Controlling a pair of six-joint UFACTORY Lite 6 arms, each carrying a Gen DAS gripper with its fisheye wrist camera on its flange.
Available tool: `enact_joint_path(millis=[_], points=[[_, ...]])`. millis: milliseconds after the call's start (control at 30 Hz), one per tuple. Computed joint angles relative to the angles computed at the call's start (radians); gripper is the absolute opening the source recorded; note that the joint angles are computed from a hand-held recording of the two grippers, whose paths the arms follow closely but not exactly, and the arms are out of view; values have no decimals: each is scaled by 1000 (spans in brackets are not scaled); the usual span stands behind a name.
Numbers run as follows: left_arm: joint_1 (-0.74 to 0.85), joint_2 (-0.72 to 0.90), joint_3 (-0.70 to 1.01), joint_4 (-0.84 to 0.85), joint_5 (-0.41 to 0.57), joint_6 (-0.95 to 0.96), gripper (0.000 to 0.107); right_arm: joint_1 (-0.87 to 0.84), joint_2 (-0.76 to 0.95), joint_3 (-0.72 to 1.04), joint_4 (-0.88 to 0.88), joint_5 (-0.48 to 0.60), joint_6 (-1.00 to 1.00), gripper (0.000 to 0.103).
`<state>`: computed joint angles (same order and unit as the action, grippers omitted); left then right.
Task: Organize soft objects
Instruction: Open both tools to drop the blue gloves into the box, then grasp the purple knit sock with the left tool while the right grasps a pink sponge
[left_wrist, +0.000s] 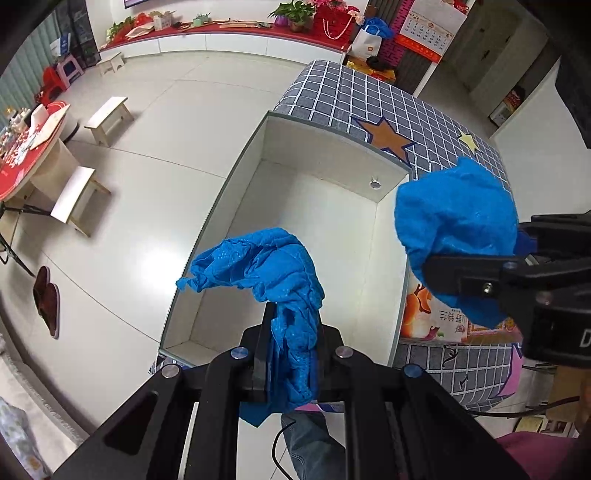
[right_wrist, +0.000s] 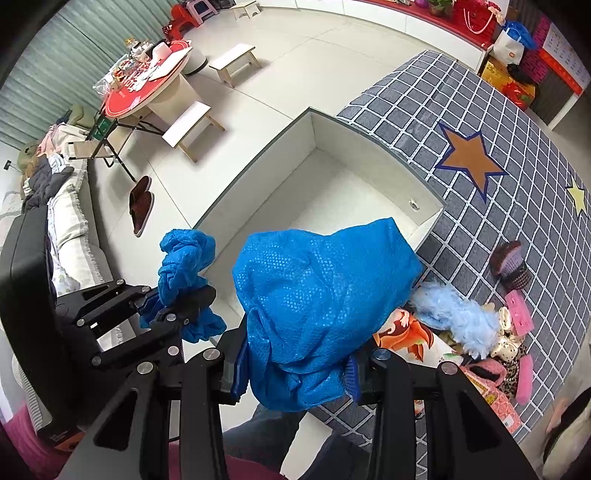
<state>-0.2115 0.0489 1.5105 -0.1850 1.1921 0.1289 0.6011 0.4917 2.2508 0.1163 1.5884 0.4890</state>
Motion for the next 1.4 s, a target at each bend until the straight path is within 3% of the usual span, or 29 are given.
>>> enact_joint_path(millis=[233, 333, 400, 667, 700, 1133, 1400], points=[[-26, 21, -28, 18, -29, -9, 17, -21, 41, -8, 24, -33, -19, 43], [-46, 15, -31, 39, -46, -31, 48, -28, 59, 3, 32, -38, -20, 55], [-52, 16, -29, 58, -51, -51, 75, -32, 68, 16, 31, -40, -20, 78], [8, 12, -42, -13, -71, -71, 100, -70, 58, 12, 36, -28, -9, 85], [18, 15, -40, -24, -70, -73, 103, -80, 43, -15, 48, -38, -10, 102], [-12, 9, 3, -12, -40, -98, 103, -112, -47, -101, 58, -84, -12, 103], [-53, 24, 51, 10, -4, -117, 103, -167, -174, -252, 70, -127, -22, 103]])
